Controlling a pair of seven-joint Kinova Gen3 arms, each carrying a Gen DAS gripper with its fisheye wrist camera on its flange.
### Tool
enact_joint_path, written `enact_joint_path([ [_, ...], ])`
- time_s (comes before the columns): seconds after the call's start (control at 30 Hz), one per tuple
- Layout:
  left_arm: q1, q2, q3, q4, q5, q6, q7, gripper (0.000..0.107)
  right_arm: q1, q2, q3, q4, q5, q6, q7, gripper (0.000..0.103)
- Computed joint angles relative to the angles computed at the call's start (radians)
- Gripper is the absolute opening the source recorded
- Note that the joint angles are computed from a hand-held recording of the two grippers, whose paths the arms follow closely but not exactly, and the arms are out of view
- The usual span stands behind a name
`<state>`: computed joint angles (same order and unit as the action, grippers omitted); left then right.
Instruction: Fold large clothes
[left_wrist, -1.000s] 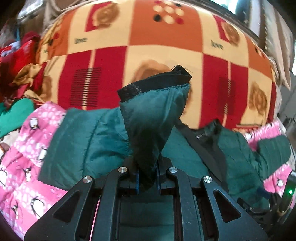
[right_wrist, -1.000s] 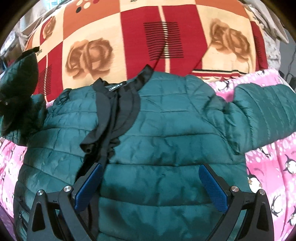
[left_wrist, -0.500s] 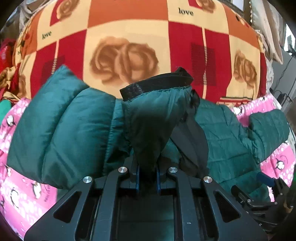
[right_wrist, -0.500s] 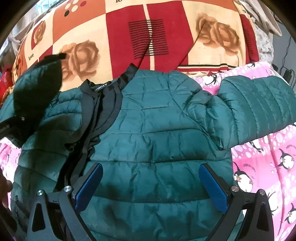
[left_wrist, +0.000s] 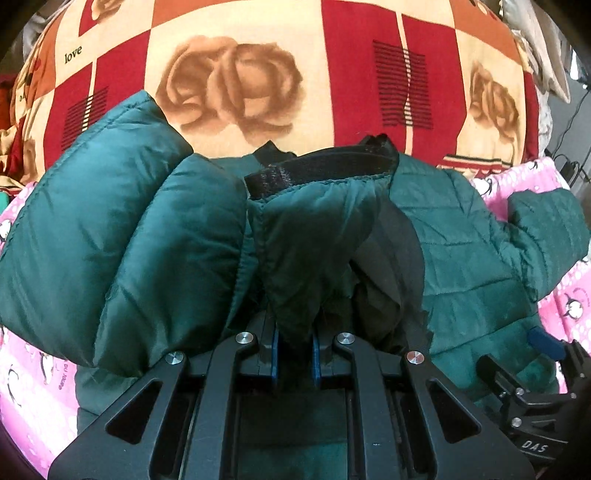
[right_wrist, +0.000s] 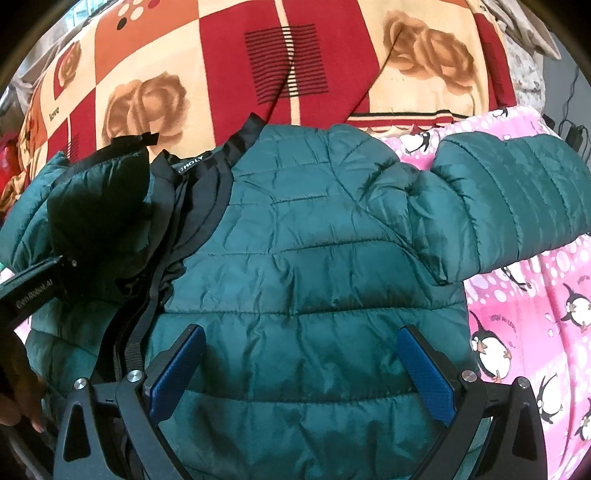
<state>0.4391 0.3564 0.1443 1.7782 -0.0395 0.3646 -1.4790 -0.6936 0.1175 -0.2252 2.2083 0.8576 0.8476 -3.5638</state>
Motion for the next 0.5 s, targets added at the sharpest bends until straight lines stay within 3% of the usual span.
enact_joint_path([
  [0.17,0.052,-0.004,-0.034,0.001,-0.056,0.021,0.039,0.025,0.006,-0.015,-0.002,0.010,-0.015,-0.013,-0.009,0.103],
  [0.23,0.014,-0.018,0.006,0.014,-0.029,0.026,0.004,0.050,0.006,-0.022,-0.006,0.012,-0.023,-0.011,-0.010,0.103],
  [0.3,-0.006,-0.047,0.025,0.045,-0.004,0.008,-0.016,0.059,0.004,-0.029,-0.013,0.013,-0.031,-0.002,-0.012,0.103],
  [0.5,-0.034,-0.136,0.033,0.121,0.023,-0.018,-0.055,0.060,-0.003,-0.055,-0.034,0.017,-0.052,0.021,-0.029,0.103],
])
